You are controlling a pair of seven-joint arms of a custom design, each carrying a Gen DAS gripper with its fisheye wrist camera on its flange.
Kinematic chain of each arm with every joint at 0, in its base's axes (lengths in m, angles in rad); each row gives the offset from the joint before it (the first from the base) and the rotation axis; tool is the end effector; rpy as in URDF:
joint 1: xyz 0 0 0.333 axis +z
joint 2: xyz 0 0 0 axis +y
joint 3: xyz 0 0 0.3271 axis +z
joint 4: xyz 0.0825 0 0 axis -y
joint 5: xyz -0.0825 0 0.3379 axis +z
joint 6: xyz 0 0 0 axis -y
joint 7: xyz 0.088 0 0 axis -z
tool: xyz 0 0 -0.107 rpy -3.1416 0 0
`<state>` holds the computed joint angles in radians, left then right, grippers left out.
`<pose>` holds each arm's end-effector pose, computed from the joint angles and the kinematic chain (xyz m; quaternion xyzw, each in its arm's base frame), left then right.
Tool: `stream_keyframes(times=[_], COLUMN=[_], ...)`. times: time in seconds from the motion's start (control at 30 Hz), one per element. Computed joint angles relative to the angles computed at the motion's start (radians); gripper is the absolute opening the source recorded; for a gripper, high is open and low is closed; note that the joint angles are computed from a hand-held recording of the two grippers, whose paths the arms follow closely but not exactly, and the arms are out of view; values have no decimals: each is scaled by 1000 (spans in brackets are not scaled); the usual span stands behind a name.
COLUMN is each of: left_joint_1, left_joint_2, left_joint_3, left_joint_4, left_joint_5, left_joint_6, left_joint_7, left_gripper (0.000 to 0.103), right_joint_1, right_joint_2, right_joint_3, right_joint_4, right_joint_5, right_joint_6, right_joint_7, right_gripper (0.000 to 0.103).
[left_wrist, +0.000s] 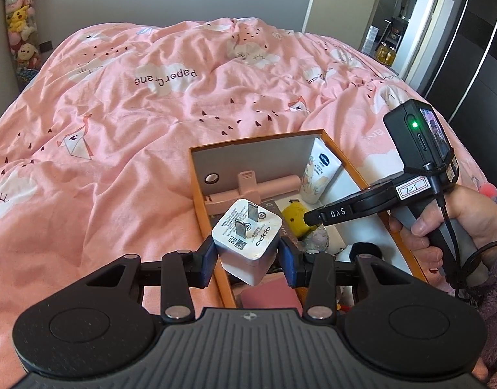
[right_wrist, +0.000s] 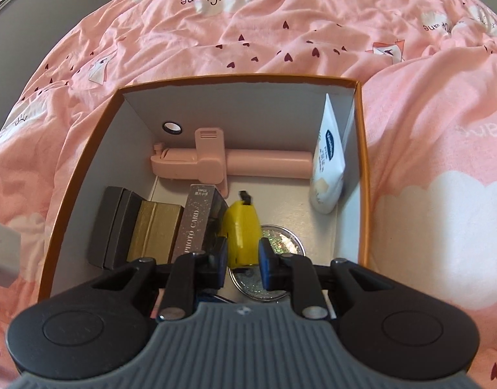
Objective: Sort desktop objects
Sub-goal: 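Lower the white charger into the box and open the left tool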
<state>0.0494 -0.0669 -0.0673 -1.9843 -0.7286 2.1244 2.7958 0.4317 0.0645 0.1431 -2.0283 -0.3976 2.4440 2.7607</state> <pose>0.5177 -0.0400 0.5515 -0.3046 0.8923 -0.3310 0.0376 0.4685 0.3010 0.4874 -0.5560 0.7998 -0.1296 0.1856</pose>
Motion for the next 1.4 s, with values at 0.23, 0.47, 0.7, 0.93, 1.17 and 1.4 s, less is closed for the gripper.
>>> stream_keyframes(times=[0.23, 0.47, 0.7, 0.93, 1.17, 1.4], left_joint_1=[-10, -44, -92, -171, -233, -273], left_joint_2=[-5, 20, 61, 104, 153, 174], left_joint_3=[-7, -34, -69, -117, -137, -140], left_joint_4=[-6, 13, 34, 20, 22, -1], left_joint_5=[16, 33, 58, 197, 364, 517], left_joint_6=[-4, 33, 12, 83, 105, 155], left_joint_7=[1, -7, -36, -102, -133, -169], left_gripper=[47, 47, 47, 47, 47, 47], right_joint_1=[4, -17, -41, -68, -95, -113], right_joint_2=[-53, -187, -267, -295, -327, -350], right_joint_3=[-2, 22, 68, 63, 59, 61], right_joint_4=[-50, -154, -201, -285, -353, -393], right_joint_5=[-87, -334, -479, -526, -645, -707], right_joint_6=[50, 91, -42, -6, 79, 130], right_joint_7=[83, 296, 476, 642, 828, 927], right_gripper=[21, 22, 22, 23, 24, 24])
